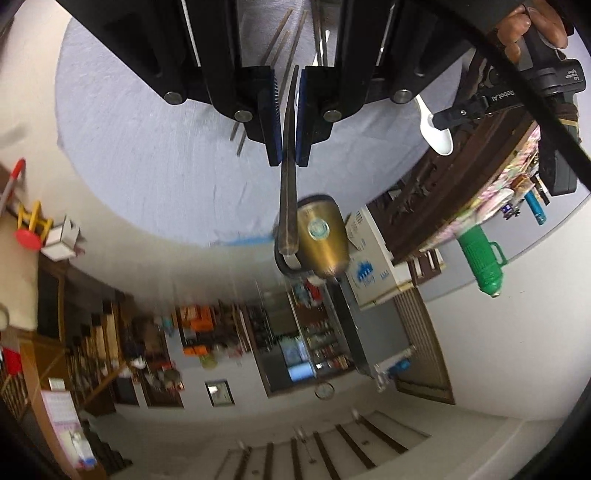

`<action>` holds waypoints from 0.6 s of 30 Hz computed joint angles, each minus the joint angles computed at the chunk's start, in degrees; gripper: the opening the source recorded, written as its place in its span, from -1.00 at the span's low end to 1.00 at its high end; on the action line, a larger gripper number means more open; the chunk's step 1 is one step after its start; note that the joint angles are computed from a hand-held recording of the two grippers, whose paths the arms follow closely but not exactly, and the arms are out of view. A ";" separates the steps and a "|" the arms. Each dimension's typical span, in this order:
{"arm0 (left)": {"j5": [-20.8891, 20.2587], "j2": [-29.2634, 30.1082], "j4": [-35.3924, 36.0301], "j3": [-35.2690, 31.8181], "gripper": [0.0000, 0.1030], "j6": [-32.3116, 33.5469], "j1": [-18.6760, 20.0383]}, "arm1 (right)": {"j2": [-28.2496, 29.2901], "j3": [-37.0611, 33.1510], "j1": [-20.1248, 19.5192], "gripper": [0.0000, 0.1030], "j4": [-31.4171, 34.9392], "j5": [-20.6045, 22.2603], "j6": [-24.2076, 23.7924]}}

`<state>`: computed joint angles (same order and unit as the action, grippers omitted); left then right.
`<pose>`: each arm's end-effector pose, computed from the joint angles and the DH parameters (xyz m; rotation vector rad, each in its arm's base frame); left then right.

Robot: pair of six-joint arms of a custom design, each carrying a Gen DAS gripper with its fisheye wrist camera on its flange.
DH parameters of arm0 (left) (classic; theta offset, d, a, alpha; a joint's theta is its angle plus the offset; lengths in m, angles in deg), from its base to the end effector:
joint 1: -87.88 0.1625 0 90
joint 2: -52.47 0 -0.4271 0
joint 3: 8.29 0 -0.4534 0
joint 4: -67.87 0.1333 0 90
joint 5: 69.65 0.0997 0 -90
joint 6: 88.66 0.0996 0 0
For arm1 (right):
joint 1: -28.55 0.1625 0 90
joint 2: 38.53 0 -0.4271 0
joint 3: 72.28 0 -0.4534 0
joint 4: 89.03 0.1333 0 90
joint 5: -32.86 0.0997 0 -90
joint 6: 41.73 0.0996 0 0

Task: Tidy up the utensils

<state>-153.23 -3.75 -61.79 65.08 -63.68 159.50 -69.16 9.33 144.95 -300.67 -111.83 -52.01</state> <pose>-0.1154 -0.8054 0.3305 1.0604 2.7566 -0.5772 0.3758 -0.6400 0.1029 -0.0641 -2.0488 1.4902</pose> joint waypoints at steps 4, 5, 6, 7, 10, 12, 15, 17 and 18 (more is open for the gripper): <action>-1.69 -3.20 -1.99 3.25 -0.93 1.01 -0.65 | 0.60 -0.92 2.35 -0.84 -3.28 -0.86 -4.65; -2.21 -3.79 -2.11 3.69 -0.93 1.06 -0.73 | 0.47 -0.87 2.74 -0.84 -3.56 -0.83 -5.39; -2.65 -4.49 -2.33 4.29 -0.93 1.15 -0.87 | 0.29 -0.64 3.30 -0.84 -3.69 -0.93 -5.88; -2.84 -5.19 -2.88 4.98 -0.93 1.38 -1.03 | 0.28 -0.64 4.01 -0.84 -3.93 -1.14 -6.66; -3.43 -7.12 -4.06 7.08 -0.93 2.07 -1.30 | 0.30 -0.58 5.53 -0.84 -4.47 -1.26 -8.57; -3.56 -8.10 -4.46 8.41 -0.93 2.34 -1.36 | -0.24 0.58 6.52 -0.84 -4.00 -1.03 -8.24; -3.80 -8.90 -3.98 9.84 -0.93 2.35 -1.23 | -0.38 1.63 8.11 -0.84 -3.31 -0.96 -7.76; -3.74 -9.28 -3.75 10.63 -0.93 2.17 -1.03 | -0.09 1.79 8.66 -0.84 -2.47 -0.74 -7.23; -3.82 -9.30 -3.43 10.86 -0.93 1.88 -0.87 | 0.00 1.88 8.78 -0.84 -1.99 -0.53 -6.71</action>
<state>-157.05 -13.05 -65.22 75.93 -61.80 158.63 -69.16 11.22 153.72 -302.66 -112.36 -58.72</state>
